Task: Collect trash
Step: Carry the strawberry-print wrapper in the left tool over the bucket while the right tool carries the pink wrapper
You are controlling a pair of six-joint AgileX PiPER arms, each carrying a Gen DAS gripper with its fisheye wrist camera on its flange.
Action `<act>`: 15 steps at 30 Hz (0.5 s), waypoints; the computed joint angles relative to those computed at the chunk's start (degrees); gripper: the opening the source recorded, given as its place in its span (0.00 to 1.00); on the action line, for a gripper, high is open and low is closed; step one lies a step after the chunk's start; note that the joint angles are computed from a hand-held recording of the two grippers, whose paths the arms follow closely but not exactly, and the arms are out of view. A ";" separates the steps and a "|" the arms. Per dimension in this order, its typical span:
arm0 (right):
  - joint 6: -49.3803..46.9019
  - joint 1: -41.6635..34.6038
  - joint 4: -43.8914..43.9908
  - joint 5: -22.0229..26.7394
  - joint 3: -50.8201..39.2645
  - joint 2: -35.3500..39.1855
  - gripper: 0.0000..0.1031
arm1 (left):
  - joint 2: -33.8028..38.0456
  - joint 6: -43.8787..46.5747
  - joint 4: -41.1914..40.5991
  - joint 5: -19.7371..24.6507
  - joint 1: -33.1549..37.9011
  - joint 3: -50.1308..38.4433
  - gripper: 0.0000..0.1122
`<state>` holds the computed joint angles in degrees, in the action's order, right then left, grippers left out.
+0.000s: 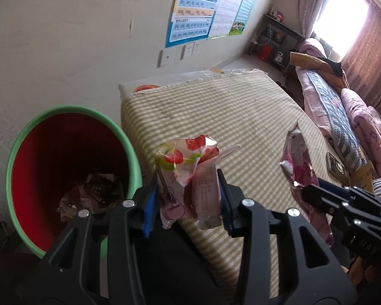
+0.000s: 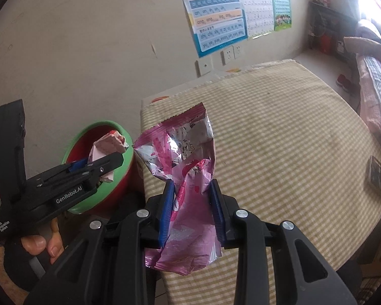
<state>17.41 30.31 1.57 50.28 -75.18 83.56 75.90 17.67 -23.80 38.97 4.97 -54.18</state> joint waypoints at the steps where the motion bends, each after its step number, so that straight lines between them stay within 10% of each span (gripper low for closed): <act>1: 0.09 0.23 -0.20 0.07 -0.32 0.20 0.28 | -0.09 0.43 -0.26 0.10 0.61 0.11 0.35; 15: 1.04 4.77 -2.54 2.50 -7.68 5.92 0.28 | -0.95 7.78 -5.70 1.29 9.45 1.39 0.35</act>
<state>18.45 35.08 -0.97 52.78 -82.87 89.48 74.94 25.44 -29.50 40.26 14.43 -52.79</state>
